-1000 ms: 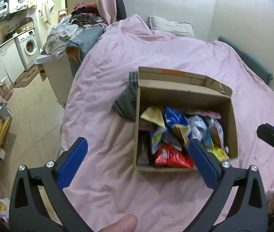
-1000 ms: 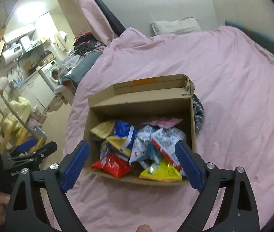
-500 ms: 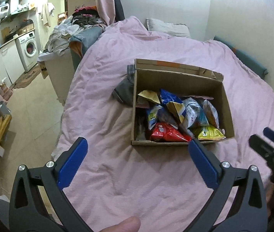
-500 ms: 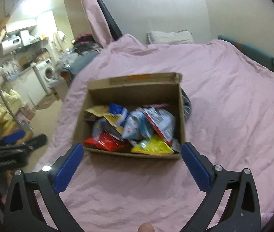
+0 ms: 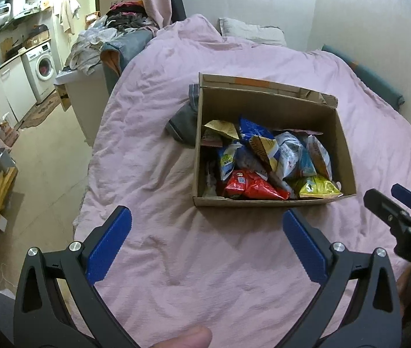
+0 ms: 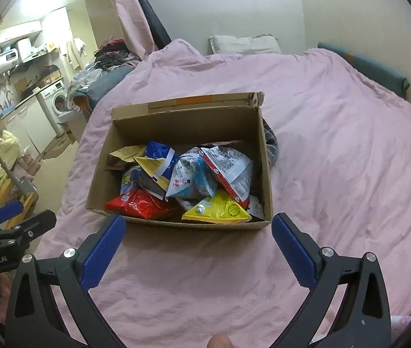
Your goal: Organize snacks
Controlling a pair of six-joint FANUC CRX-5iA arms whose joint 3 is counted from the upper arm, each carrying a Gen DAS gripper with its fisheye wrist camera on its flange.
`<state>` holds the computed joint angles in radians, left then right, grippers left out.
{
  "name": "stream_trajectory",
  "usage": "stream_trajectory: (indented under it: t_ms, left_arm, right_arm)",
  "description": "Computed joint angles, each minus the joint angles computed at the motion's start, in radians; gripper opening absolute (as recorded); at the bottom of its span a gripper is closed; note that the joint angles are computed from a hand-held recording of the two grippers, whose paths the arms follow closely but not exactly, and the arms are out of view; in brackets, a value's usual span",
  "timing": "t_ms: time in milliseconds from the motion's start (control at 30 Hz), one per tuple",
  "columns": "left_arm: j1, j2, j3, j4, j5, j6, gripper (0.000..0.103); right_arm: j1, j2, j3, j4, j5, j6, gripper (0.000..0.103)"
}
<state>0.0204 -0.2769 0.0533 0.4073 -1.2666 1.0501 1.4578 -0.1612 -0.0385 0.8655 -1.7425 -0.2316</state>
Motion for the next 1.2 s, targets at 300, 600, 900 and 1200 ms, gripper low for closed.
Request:
stream_trajectory:
  t_ms: [300, 600, 900, 1200]
  left_arm:
    - [0.007, 0.003, 0.008, -0.010, -0.012, 0.017, 0.103]
    - [0.015, 0.001, 0.001, -0.007, -0.011, 0.030, 0.103]
    - [0.017, 0.004, 0.003, -0.007, -0.017, 0.036, 0.103]
    - [0.015, 0.007, 0.006, -0.007, -0.019, 0.037, 0.103]
  right_arm:
    - [0.003, -0.003, -0.003, 0.006, -0.009, -0.013, 0.103]
    - [0.007, -0.002, 0.003, 0.009, -0.019, -0.014, 0.103]
    - [0.009, -0.002, 0.003, 0.009, -0.021, -0.013, 0.103]
    - [0.009, 0.000, 0.004, 0.009, -0.021, -0.014, 0.103]
